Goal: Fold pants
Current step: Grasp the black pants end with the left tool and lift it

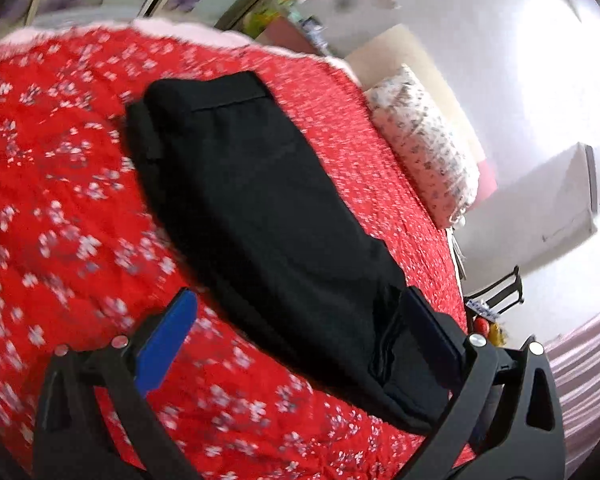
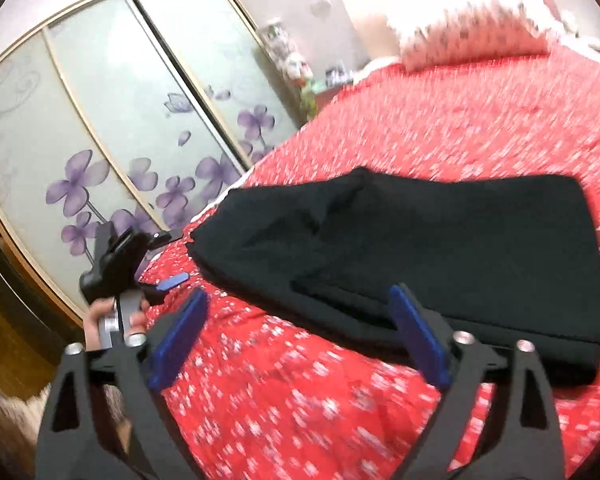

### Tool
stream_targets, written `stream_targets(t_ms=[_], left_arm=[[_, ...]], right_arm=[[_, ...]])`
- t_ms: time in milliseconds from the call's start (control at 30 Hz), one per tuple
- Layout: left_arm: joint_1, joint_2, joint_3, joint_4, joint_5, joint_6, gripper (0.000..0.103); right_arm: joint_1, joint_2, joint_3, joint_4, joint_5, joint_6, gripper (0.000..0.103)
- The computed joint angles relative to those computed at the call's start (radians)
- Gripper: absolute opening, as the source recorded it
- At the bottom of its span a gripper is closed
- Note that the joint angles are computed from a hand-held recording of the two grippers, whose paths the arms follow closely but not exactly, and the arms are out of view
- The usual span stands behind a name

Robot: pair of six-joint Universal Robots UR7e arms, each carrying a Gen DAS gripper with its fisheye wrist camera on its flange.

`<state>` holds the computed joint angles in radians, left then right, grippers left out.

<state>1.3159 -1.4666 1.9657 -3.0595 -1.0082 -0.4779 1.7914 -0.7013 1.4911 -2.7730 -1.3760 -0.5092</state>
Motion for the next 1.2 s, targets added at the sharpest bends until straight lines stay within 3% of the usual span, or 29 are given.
stream_targets(t_ms=[233,433,467,567,700,933,967,1000,1133,1200], left_arm=[[0.078,0.02,-0.073,0.096,-0.083,-0.096,0.101],[0.094,0.084,-0.175,0.135,-0.015,-0.098,0.1],[0.098,0.092,-0.188,0.129,-0.015,-0.103,0.099],[0.095,0.097,-0.188,0.082,-0.016,-0.109,0.081],[0.097,0.095,-0.176,0.035,-0.032,-0.109,0.07],[0.139,0.118,-0.195,0.013,-0.081,-0.223,0.068],[0.132,0.12,-0.203,0.033,-0.057,-0.237,0.056],[0.125,0.124,-0.215,0.07,-0.022,-0.25,0.032],[0.086,0.128,-0.236,0.144,0.086,-0.201,0.022],[0.047,0.134,-0.249,0.175,0.173,-0.152,0.02]], right_arm=[[-0.047,-0.029,0.041,-0.044,0.066,0.047,0.101],[-0.048,-0.028,0.048,-0.054,0.081,0.026,0.101],[-0.047,-0.027,0.048,-0.055,0.083,0.024,0.101],[-0.045,-0.023,0.052,-0.054,0.08,-0.003,0.101],[-0.034,-0.012,0.047,-0.023,0.046,-0.032,0.101],[-0.022,-0.002,0.054,-0.009,0.009,-0.061,0.101],[-0.022,-0.003,0.055,-0.008,0.007,-0.06,0.101],[-0.022,-0.003,0.056,-0.007,0.007,-0.059,0.101],[-0.028,-0.009,0.061,-0.025,0.019,-0.032,0.101],[-0.031,-0.015,0.066,-0.038,0.029,-0.021,0.101]])
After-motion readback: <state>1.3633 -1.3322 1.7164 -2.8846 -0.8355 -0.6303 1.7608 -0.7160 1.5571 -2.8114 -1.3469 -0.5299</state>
